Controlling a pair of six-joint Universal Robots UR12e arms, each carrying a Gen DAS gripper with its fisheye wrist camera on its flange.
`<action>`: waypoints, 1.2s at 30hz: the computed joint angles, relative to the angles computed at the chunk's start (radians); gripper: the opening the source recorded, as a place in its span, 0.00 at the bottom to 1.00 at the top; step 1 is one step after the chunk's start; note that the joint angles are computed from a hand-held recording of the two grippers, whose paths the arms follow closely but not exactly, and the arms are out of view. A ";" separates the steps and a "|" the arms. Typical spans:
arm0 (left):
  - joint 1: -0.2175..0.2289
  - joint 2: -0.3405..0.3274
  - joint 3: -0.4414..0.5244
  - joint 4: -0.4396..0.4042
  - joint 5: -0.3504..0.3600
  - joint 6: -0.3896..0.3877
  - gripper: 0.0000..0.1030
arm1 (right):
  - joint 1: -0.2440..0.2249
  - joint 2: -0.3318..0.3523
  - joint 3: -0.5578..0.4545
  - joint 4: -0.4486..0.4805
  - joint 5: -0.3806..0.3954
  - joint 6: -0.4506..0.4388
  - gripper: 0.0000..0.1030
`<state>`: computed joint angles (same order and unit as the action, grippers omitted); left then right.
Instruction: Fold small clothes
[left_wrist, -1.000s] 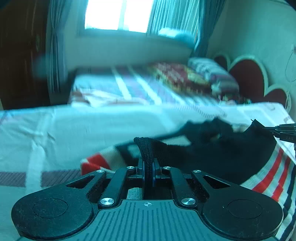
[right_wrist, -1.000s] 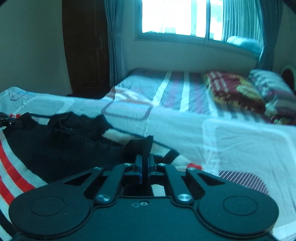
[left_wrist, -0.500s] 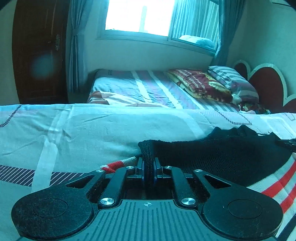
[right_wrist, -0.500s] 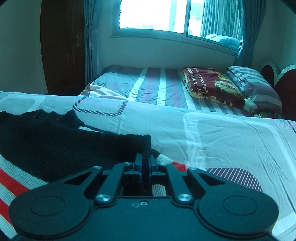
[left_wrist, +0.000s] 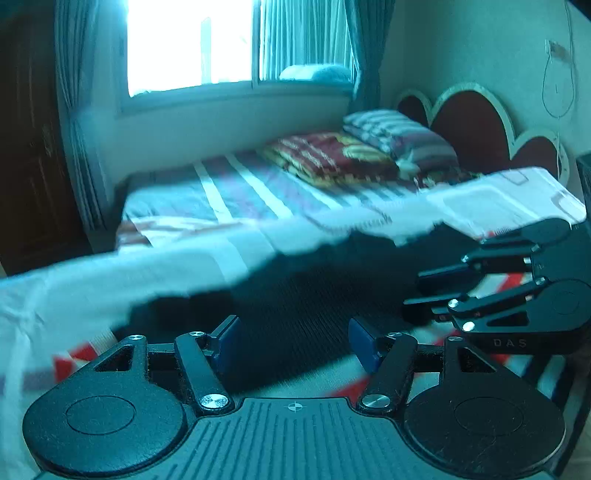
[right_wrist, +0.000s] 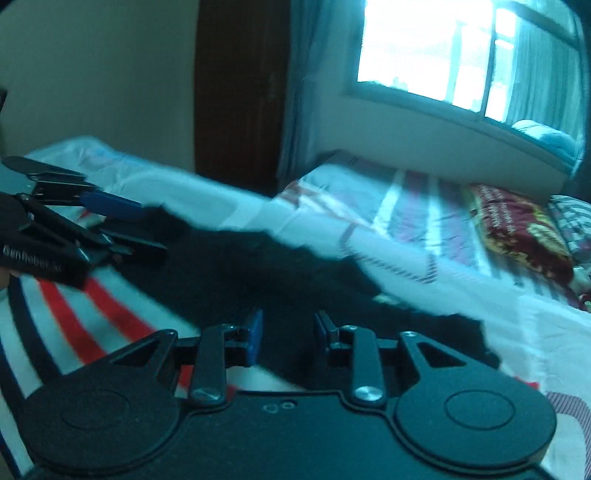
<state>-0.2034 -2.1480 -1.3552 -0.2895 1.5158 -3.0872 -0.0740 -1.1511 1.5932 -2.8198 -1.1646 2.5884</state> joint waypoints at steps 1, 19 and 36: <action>-0.003 0.004 -0.012 -0.010 0.025 0.008 0.63 | -0.005 -0.005 0.009 -0.001 -0.005 -0.033 0.29; 0.035 0.153 -0.236 0.046 0.154 -0.021 0.63 | -0.200 -0.133 0.145 0.076 0.077 0.268 0.26; -0.015 0.174 -0.240 0.114 0.150 -0.069 0.78 | -0.146 -0.208 0.253 -0.059 0.080 0.208 0.21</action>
